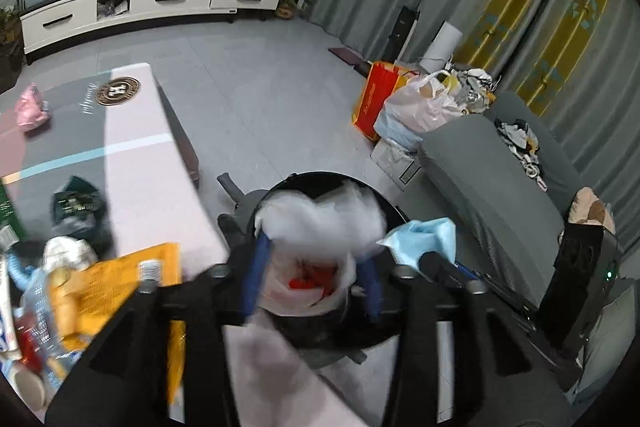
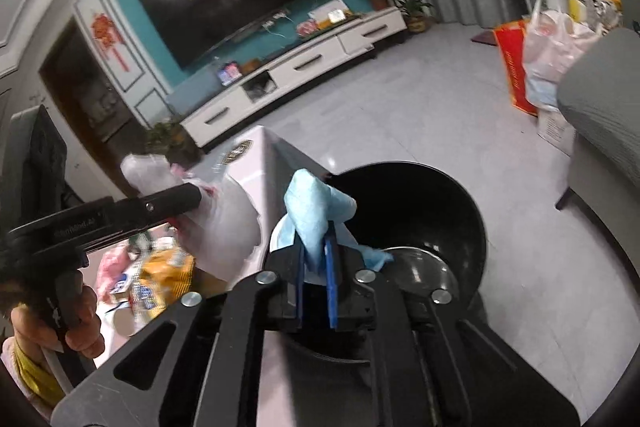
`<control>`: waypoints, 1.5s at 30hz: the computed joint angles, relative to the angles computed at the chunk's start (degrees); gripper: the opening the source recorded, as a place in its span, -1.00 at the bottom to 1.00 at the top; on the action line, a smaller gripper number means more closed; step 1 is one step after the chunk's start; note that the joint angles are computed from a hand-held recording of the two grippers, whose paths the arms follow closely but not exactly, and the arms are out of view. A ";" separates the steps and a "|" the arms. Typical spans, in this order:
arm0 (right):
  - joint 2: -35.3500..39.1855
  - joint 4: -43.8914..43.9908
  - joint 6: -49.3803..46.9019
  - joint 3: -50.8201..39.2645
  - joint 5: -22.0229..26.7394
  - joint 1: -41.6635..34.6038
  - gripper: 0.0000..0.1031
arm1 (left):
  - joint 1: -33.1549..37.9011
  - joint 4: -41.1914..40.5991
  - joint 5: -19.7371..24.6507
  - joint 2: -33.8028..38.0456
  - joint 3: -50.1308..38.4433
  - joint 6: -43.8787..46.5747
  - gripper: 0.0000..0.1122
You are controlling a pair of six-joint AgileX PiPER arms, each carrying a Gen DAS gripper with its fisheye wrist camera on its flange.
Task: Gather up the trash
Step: 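Carry the blue mask over the black bin and open the right tool, then grasp the yellow snack bag with the right tool while the left tool grasps the clear plastic bag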
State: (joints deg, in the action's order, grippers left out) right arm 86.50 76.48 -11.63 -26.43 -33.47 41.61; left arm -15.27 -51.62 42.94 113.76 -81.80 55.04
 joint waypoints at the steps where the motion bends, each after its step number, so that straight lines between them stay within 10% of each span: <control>1: 0.27 1.62 -1.30 -0.25 0.37 -0.63 -0.36 | -0.91 0.87 -1.07 1.03 -0.69 -0.89 0.15; 2: 0.74 1.41 -0.44 0.19 0.34 -1.16 -0.09 | -1.58 2.15 -1.42 2.03 -1.88 -2.29 0.21; 11: 0.06 1.30 5.21 2.88 -1.44 4.14 -0.02 | 2.69 -2.78 -3.21 -4.59 8.73 7.48 0.48; 19: 0.18 6.30 4.32 -2.40 -2.15 14.79 0.12 | 22.42 -8.28 1.92 -15.96 20.67 23.17 0.65; 30: 8.40 7.98 -4.04 -17.27 7.81 15.44 0.31 | 50.65 -4.63 13.09 -12.12 19.23 28.59 0.66; 45: 20.67 22.85 -26.22 -33.21 11.30 9.82 0.34 | 48.02 -5.26 13.64 -9.90 23.36 33.94 0.66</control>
